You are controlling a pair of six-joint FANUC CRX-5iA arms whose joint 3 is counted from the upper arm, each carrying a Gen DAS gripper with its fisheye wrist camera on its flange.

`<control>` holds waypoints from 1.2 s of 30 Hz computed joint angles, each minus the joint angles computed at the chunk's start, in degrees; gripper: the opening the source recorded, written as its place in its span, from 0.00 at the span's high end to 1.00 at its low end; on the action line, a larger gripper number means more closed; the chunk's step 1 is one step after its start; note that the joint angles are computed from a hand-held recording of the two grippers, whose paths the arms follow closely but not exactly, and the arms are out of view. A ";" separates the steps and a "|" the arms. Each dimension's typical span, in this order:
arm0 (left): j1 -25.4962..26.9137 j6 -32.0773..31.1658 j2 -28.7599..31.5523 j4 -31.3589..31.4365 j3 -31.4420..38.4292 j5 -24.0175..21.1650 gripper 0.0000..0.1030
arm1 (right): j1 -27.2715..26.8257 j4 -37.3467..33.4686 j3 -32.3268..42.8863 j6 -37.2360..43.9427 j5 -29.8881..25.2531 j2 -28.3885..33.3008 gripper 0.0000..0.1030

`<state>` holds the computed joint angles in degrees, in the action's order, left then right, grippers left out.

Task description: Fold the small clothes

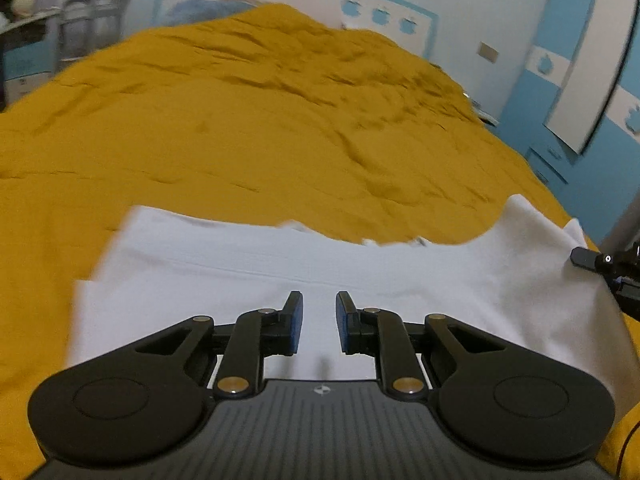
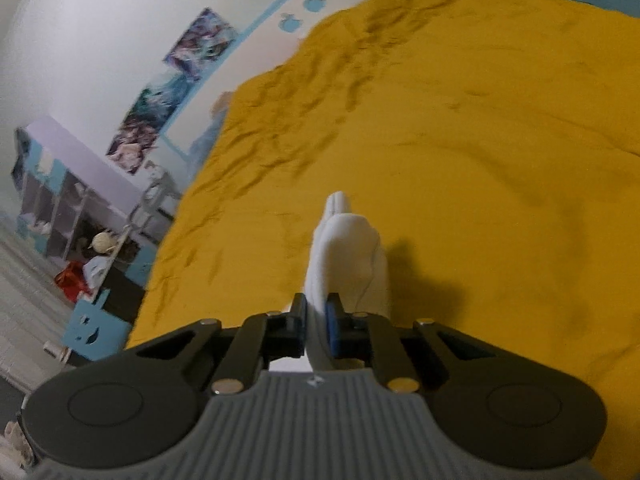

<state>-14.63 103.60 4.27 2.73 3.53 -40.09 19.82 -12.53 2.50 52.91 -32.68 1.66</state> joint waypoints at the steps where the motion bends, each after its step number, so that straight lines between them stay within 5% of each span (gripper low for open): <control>1: 0.70 0.37 -1.08 -0.65 -0.28 -0.70 0.80 | 1.26 0.89 0.75 -0.80 0.10 0.14 0.95; 4: 3.56 0.48 -5.30 -1.82 -2.43 -2.52 0.80 | 5.59 4.33 4.58 -3.84 -0.48 2.16 0.95; 10: 11.92 -4.47 -12.95 6.95 -12.53 0.25 0.80 | 13.75 11.66 13.56 -10.47 -3.56 9.35 0.95; 21: 20.73 -10.02 -16.94 17.10 -20.86 1.54 0.80 | 24.14 20.38 28.60 -16.37 -6.47 23.05 0.96; 25: 22.01 -12.20 -17.36 19.86 -21.76 1.49 0.80 | 26.77 22.45 35.39 -15.10 -11.65 28.65 0.96; 36: 23.38 -17.25 -19.19 23.44 -21.67 -2.53 0.80 | 27.46 12.21 53.86 -3.13 -30.20 39.43 0.90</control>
<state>8.75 86.36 -14.92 26.18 -18.14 -42.62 47.28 -0.32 56.36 49.78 -62.88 41.08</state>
